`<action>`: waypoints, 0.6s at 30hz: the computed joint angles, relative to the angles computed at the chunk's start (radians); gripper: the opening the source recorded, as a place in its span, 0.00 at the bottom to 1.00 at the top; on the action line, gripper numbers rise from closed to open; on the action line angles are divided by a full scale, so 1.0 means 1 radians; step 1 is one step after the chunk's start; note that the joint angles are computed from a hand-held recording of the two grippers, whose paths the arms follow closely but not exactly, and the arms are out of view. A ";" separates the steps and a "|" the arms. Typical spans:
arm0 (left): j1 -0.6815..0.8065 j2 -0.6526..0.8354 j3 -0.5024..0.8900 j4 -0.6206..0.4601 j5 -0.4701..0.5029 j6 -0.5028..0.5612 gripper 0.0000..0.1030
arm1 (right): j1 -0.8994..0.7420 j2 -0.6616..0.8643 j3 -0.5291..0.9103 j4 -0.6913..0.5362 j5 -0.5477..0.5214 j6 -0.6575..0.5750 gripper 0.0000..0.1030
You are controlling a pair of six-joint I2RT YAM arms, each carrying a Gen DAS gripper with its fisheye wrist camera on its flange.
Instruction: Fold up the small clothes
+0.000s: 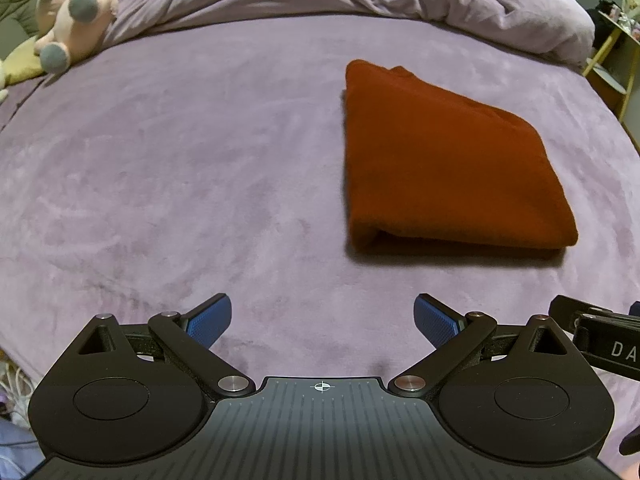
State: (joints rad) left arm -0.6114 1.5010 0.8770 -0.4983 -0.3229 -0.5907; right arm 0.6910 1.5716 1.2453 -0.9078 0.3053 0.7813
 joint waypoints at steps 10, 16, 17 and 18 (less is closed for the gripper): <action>-0.002 0.004 0.003 -0.003 -0.002 0.003 0.98 | -0.002 0.002 0.005 0.002 -0.006 -0.010 0.96; -0.002 -0.004 -0.008 0.004 -0.002 -0.001 0.98 | -0.002 -0.002 0.001 0.003 0.001 0.000 0.96; -0.003 -0.004 -0.009 0.005 -0.004 0.000 0.98 | -0.001 -0.002 -0.001 0.004 0.000 0.002 0.96; -0.004 -0.003 -0.007 0.003 -0.005 -0.001 0.98 | -0.002 -0.002 -0.002 0.005 -0.002 0.003 0.96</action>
State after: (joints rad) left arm -0.6155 1.4984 0.8704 -0.4957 -0.3283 -0.5918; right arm 0.6895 1.5699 1.2435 -0.9028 0.3030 0.7838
